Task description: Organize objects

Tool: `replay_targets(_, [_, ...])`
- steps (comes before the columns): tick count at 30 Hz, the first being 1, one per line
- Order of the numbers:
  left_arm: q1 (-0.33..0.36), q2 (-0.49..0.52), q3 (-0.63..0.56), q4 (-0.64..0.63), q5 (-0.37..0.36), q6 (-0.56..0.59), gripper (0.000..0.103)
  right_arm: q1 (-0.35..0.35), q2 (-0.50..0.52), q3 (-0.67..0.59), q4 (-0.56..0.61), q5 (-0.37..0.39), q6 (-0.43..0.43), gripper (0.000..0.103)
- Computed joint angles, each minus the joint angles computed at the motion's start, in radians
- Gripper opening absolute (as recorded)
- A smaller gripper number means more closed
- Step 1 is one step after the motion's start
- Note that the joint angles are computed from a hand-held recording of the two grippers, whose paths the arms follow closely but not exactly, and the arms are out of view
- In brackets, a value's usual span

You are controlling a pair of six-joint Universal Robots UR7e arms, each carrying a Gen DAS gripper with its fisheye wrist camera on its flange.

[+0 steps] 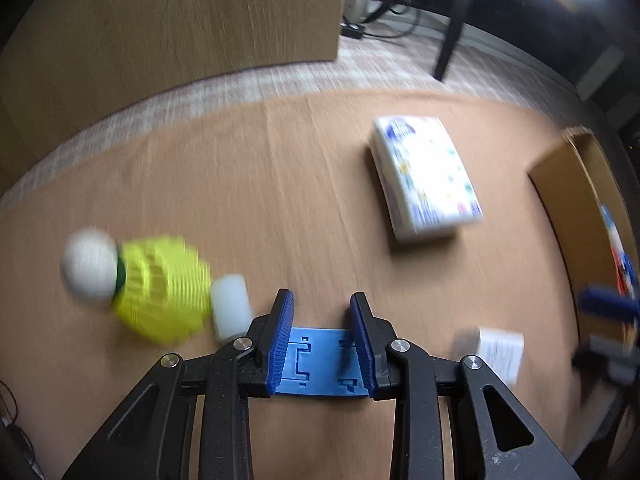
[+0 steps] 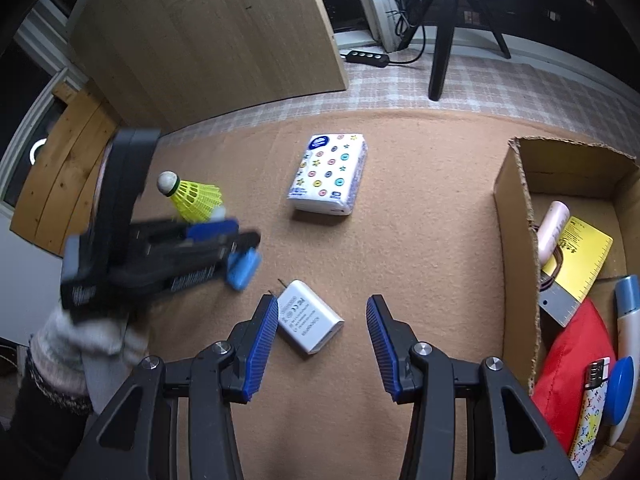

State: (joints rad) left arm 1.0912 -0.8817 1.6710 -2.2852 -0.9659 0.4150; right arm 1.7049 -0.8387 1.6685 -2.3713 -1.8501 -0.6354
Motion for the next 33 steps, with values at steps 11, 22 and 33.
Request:
replay_targets(11, [0.076, -0.178, 0.108, 0.073, -0.139, -0.012, 0.032, -0.007, 0.028, -0.006, 0.014, -0.001, 0.025, 0.045])
replay_targets(22, [0.131, -0.312, 0.142, 0.088, -0.162, -0.052, 0.043, -0.012, 0.074, -0.008, -0.008, -0.017, 0.029, 0.054])
replay_targets(33, [0.126, -0.307, 0.145, 0.073, -0.183, -0.042, 0.047, -0.004, 0.09, -0.002, -0.02, -0.021, 0.026, 0.054])
